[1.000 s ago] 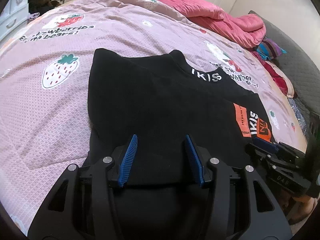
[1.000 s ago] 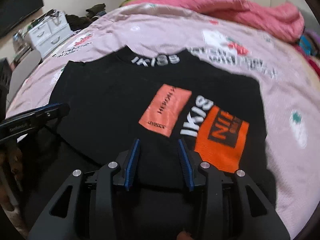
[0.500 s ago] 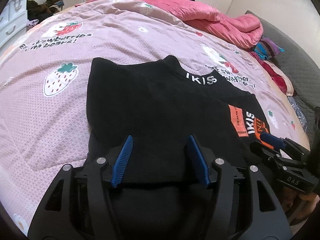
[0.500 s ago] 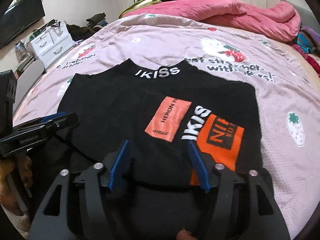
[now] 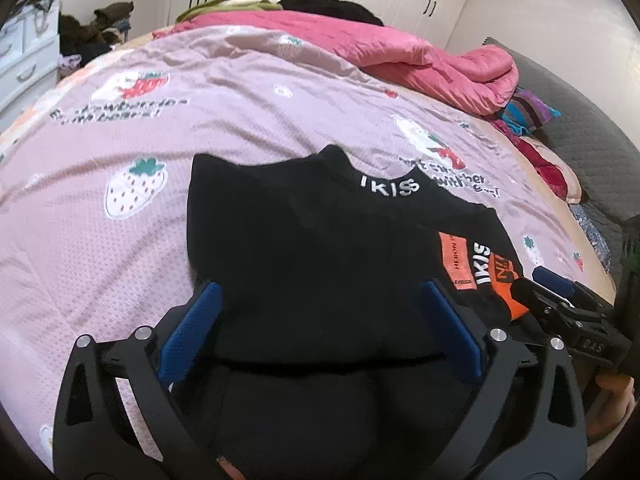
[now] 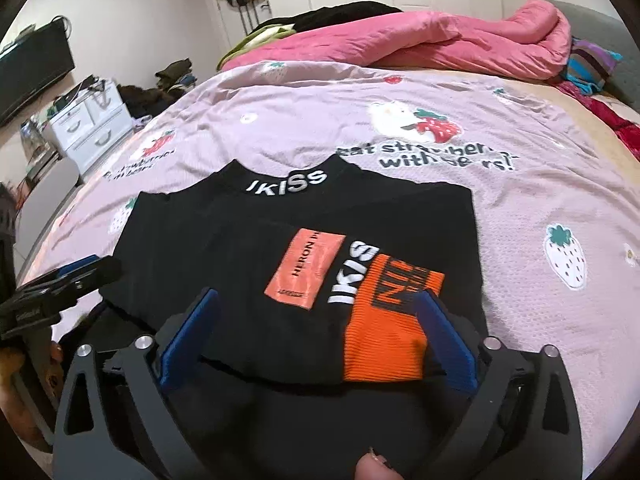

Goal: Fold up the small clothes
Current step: 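Press the folded sleeves flat with the right gripper, then move both grippers back along the shirt to its black hem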

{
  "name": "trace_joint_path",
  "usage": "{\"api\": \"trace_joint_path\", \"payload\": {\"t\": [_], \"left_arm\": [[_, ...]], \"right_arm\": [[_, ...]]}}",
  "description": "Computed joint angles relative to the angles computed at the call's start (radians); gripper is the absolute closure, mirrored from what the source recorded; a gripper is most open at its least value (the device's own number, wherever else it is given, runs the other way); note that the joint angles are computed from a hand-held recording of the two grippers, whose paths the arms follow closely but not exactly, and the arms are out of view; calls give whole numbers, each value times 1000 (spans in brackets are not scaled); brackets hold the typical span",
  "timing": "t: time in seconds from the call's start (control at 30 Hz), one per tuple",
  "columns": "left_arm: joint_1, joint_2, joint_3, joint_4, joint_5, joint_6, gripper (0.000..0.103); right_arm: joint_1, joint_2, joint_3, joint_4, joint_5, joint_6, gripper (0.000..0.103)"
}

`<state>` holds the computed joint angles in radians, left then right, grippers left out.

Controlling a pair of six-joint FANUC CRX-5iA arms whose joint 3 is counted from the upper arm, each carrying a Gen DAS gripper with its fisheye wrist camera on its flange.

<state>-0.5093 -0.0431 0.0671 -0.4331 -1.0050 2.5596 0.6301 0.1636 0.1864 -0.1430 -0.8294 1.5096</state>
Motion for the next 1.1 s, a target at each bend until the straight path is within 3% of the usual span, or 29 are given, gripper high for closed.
{"api": "trace_joint_path", "payload": {"t": [0.7,1.1], "left_arm": [[-113,48,117,-148,-159,17,9],[-182,33,123,-219,-227,71,9]], "right_arm": [[18,-116,-123,39,177,3,4],[43,-189,-223,101,234,-23,4]]}}
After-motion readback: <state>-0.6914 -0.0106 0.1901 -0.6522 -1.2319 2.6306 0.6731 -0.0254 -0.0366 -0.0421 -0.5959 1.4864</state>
